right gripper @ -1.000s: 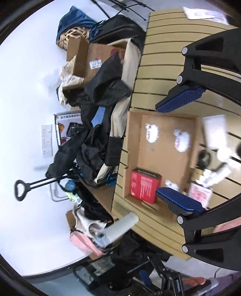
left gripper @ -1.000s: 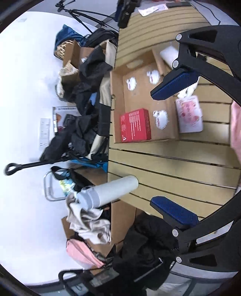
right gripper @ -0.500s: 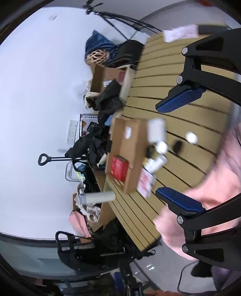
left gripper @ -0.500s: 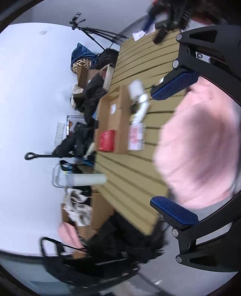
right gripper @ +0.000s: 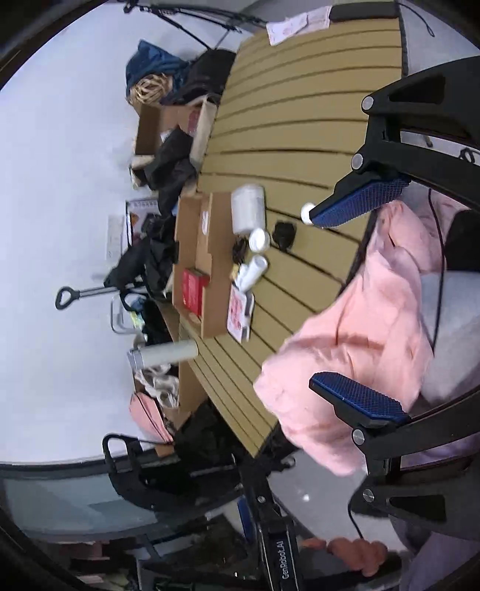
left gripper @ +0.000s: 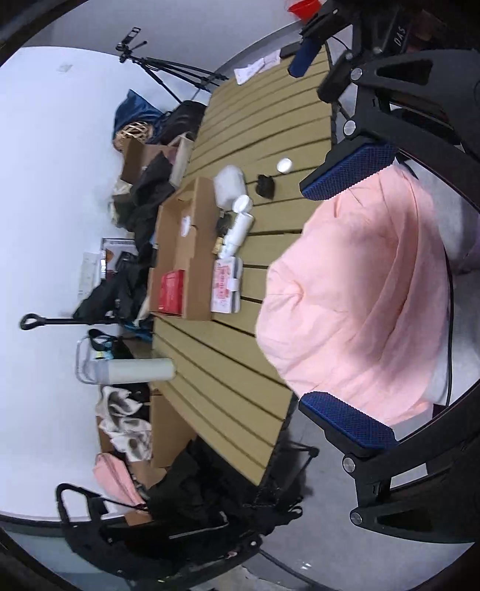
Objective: Organize objects
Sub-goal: 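Move both grippers back toward the items on the table, then grasp the black pouch with the left gripper while the right gripper grasps a white round lid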
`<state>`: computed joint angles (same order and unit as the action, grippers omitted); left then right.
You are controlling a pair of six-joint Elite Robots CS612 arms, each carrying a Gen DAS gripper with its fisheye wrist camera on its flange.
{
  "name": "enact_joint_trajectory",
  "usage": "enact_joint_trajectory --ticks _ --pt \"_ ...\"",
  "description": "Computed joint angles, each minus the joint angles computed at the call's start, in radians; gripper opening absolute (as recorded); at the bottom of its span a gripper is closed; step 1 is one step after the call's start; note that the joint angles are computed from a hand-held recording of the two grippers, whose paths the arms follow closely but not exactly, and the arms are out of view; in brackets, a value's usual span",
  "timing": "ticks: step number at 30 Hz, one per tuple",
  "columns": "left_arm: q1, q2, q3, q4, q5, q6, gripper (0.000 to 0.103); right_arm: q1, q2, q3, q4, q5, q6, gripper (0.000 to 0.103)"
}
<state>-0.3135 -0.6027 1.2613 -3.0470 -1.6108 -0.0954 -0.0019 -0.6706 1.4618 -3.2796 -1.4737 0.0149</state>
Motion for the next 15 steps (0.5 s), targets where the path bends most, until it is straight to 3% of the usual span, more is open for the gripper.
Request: enact_joint_trajectory --ticks 7,11,13,15 --pt "-0.002 0.077 -0.126 0.135 -0.06 0.077 0.103 -0.029 0.053 -0.079 0.136 0.054 0.048 0.084" --pt "-0.006 0.129 -0.23 0.205 -0.13 0.11 0.101 -0.036 0.101 -0.154 0.184 0.006 0.016 0.084" --pt "-0.015 0.168 -0.301 0.238 -0.176 0.168 0.098 -0.042 0.129 -0.192 0.198 -0.005 0.004 0.084" --pt "-0.026 0.223 -0.401 0.312 -0.25 0.268 0.089 -0.051 0.165 -0.242 0.237 -0.003 0.002 0.084"
